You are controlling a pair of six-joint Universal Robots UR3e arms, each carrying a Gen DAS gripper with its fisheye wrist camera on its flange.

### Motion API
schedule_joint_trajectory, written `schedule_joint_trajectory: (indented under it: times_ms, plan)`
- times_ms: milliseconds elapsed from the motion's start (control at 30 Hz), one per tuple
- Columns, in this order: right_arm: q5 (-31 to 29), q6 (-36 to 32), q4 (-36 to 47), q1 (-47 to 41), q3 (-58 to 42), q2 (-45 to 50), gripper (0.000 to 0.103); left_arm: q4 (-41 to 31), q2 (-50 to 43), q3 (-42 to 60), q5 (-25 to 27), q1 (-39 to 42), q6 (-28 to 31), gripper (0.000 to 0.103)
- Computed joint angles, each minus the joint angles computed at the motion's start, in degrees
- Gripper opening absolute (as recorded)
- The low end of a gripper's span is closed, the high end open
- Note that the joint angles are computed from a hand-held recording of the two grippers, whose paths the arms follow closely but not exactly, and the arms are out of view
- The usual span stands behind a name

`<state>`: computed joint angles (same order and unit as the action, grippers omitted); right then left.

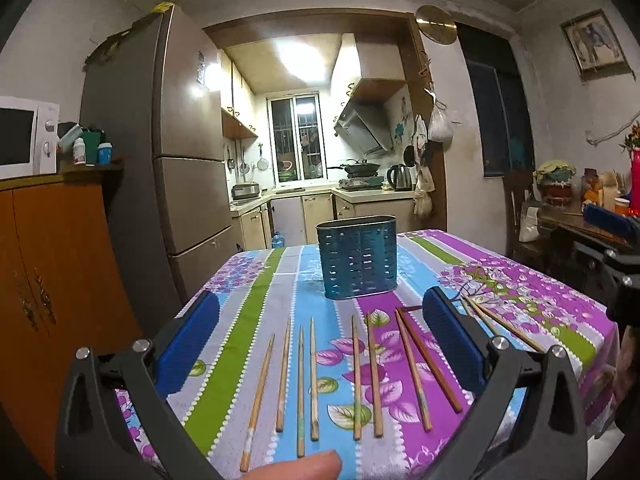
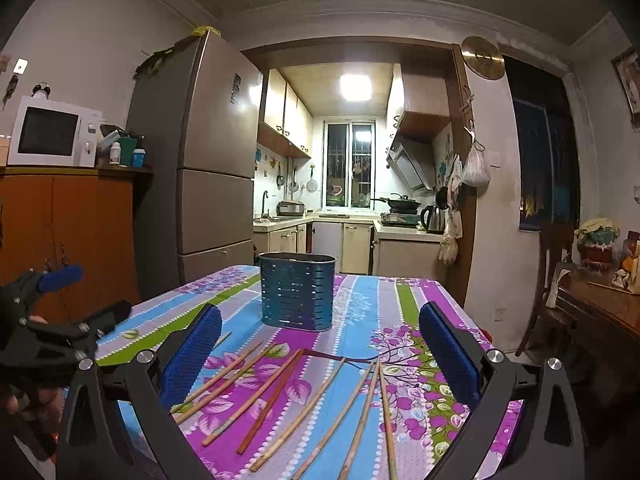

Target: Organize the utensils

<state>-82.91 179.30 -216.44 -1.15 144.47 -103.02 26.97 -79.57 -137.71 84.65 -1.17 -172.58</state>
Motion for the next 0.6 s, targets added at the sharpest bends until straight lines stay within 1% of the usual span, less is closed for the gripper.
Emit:
schedule_joint_trajectory:
  times_ms: [100, 200, 300, 367, 400, 467, 500, 600]
  plan:
    - [-1.4, 0.5, 0.2, 2.2, 1.2, -1.1, 0.098, -0.2, 2.1, -1.9, -0.4, 0.0, 0.3, 0.098]
    - [-3.5, 0.5, -0.7, 4.5, 2.5, -1.3, 0.099, 3.8, 2.6, -4.0, 1.8, -1.2, 0.6, 0.098]
    - [-4.8, 0.9, -1.0, 5.5, 4.3, -2.6, 0.098, 8.0, 3.9, -6.7, 3.8, -1.5, -0.8, 0.098]
    - [-4.8, 1.4, -1.0, 5.4, 6.3, -4.7, 0.098, 8.2, 7.6, -9.3, 1.5, 1.1, -2.2, 0.098]
    - [-5.0, 1.6, -1.0, 5.5, 7.1, -5.6, 0.099, 7.3, 9.9, -10.3, 0.0, 2.6, -2.5, 0.098]
    - [-6.0, 1.8, 0.0, 6.2, 8.6, -8.1, 0.098, 6.0, 12.8, -11.5, -0.8, 3.5, -2.4, 0.098]
    - [-6.7, 1.7, 0.3, 6.8, 9.0, -8.7, 0.098, 4.9, 14.8, -12.3, -2.6, 4.7, -2.2, 0.098]
    - [-12.1, 1.5, -1.0, 11.4, 9.2, -8.0, 0.098, 0.2, 21.4, -14.3, -8.2, 7.7, -0.5, 0.098]
